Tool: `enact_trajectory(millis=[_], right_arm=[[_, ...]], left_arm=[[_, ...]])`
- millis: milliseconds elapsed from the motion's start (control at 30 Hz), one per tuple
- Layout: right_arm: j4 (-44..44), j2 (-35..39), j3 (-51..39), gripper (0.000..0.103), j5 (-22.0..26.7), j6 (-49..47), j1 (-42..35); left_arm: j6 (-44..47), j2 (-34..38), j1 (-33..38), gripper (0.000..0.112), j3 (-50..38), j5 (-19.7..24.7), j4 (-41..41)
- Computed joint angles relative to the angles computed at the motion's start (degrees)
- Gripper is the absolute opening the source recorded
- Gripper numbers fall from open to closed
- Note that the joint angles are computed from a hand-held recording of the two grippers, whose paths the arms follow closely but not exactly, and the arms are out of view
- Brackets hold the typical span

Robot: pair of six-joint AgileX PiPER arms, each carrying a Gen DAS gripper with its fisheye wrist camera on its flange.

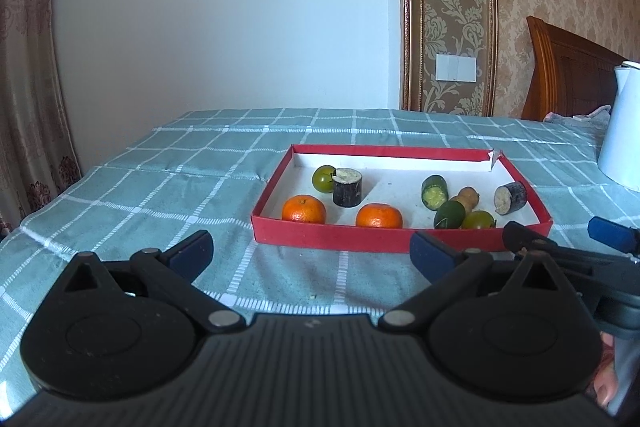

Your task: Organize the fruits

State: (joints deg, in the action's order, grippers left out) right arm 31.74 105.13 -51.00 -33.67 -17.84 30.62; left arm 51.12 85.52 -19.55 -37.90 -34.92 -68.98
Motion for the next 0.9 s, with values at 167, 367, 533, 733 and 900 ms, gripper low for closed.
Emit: enact_trajectory(millis=[167, 367, 533, 733, 900], right_arm=[[0.16, 0.29, -0.33, 0.096, 0.33, -0.19, -0.01], [0.24, 0.42, -0.46, 0.096, 0.58, -0.52, -0.04], [0.1, 0.77, -0.9, 0.096, 1.03, -0.45, -0.21], [-0.05, 0.91, -1.07, 0.096, 1.17, -0.39, -0.33], [0.17, 0.98, -1.42, 0.096, 1.65, -0.52, -0.39]], left_arm=[[0.34, 0.24, -0.4, 0.103, -0.04, -0.75, 0.18], [0.21, -0.03, -0.38, 0.103, 0.04, -0.18, 0.98], [-0.37, -0.21, -0.42, 0.103, 0.35, -0.05, 2.18], [-1.4, -0.29, 0.38, 0.103, 0.52, 0.87, 3.99], [-1.72, -0.38, 1.35, 0.103, 0.32, 2.36, 4.47]])
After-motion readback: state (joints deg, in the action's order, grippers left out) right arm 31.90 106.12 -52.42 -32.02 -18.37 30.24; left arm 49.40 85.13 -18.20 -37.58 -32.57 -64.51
